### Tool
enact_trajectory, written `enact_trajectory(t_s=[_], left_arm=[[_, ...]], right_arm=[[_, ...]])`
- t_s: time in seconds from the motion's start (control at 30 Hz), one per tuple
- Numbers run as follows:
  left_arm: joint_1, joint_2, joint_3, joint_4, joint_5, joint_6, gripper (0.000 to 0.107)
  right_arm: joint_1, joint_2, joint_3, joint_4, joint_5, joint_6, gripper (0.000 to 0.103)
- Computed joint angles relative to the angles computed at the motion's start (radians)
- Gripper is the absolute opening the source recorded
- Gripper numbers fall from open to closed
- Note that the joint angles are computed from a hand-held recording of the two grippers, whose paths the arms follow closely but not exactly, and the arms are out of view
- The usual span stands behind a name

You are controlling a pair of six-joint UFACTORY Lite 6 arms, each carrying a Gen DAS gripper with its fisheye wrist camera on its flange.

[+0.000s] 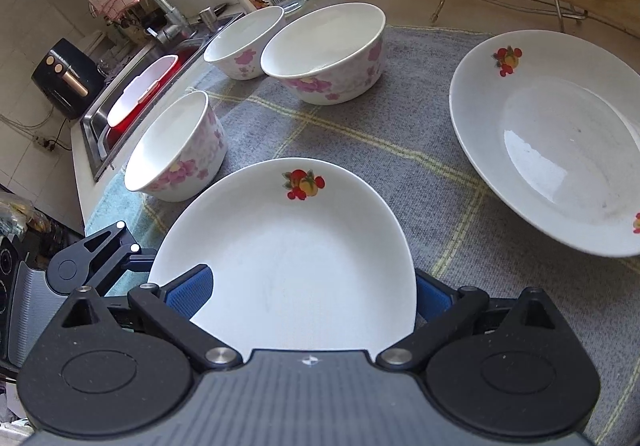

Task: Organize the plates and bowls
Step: 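Lift the fruit-print plate with the right tool and carry it toward the stained plate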

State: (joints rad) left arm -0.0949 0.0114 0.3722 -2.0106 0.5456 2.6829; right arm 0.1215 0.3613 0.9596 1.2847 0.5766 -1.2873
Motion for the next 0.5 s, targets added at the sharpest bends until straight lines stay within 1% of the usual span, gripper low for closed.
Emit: enact_trajectory(t_s=[0.33,0.5], left_arm=[[0.011,0.017,0.025,0.070,0.008,-0.029,0.102],[0.006,0.026,0.041,0.096,0.001,-0.046,0.102]], right_arm=[[-0.002,0.038,0.069,-0.097,0.037,0.091,0.103],[0.011,0.048,0.094,-0.148,0.036,0.151,0.103]])
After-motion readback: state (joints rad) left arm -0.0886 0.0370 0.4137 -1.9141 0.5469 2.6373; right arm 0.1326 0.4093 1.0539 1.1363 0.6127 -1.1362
